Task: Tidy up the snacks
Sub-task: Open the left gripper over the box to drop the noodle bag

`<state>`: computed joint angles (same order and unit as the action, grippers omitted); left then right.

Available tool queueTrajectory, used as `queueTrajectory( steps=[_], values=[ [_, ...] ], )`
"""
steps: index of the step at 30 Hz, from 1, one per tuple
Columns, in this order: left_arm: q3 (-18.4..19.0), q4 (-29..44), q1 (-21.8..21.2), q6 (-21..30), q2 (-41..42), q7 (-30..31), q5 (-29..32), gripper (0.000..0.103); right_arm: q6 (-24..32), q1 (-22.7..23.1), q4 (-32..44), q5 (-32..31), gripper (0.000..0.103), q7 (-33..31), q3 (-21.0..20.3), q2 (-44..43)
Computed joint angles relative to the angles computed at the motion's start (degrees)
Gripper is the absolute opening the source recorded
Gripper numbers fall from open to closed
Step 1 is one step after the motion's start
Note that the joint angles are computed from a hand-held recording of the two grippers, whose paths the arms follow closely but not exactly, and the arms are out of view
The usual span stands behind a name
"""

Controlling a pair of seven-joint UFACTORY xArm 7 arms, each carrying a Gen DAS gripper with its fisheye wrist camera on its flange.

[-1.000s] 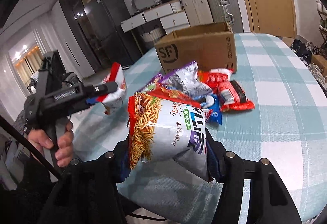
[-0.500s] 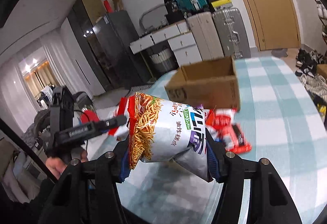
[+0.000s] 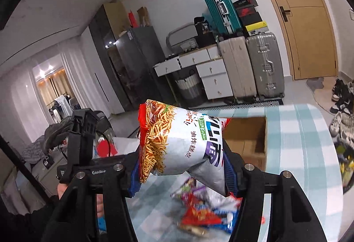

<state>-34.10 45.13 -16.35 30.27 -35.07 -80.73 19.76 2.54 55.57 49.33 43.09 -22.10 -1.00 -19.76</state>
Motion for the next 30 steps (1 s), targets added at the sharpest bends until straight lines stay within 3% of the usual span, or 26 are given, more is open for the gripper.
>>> queueTrajectory(
  steps=[2, 4, 7, 12, 15, 17, 24, 27, 30],
  values=[
    [0.97, 3.16, 1.53, 0.62, 2.9, 1.66, 0.84, 0.05, 1.77, -1.35, 3.81, -0.45, 0.061, 0.45, -0.36, 2.84],
    [2.17, 6.75, 2.61, 1.92, 6.82, 3.8, 1.81, 0.05, 3.84, -8.94, 8.55, -6.18, 0.061, 6.22, 4.05, 7.14],
    [5.41, 11.14, 2.7, 2.88, 13.05, 5.64, 1.76, 0.05, 6.8, -14.44, 15.27, -10.52, 0.06, 10.08, 6.54, 13.24],
    [12.68, 12.78, -0.14, -1.85, 21.05, 6.81, -1.68, 0.05, 13.56, -19.95, 26.53, -12.76, 0.061, 12.27, 8.71, 24.31],
    [15.06, 13.34, -1.49, -3.59, 24.63, 7.58, -2.1, 0.05, 16.82, -22.56, 31.67, -12.92, 0.061, 12.9, 10.41, 30.11],
    [16.46, 13.34, -2.4, -5.55, 26.49, 8.37, -2.51, 0.05, 17.37, -23.65, 33.57, -14.42, 0.061, 13.99, 11.39, 33.1],
    [18.82, 17.91, -4.96, -2.7, 33.19, 6.78, 3.2, 0.05, 17.44, -28.14, 36.22, -17.61, 0.061, 14.75, 16.25, 39.58],
    [20.18, 20.85, -6.51, -0.5, 36.08, 8.85, 3.73, 0.05, 18.24, -30.15, 37.19, -18.3, 0.061, 15.0, 18.15, 41.32],
    [21.61, 21.61, -7.5, -1.73, 37.72, 9.92, 2.61, 0.051, 19.31, -31.86, 37.22, -17.21, 0.062, 13.89, 19.95, 41.86]
  ],
)
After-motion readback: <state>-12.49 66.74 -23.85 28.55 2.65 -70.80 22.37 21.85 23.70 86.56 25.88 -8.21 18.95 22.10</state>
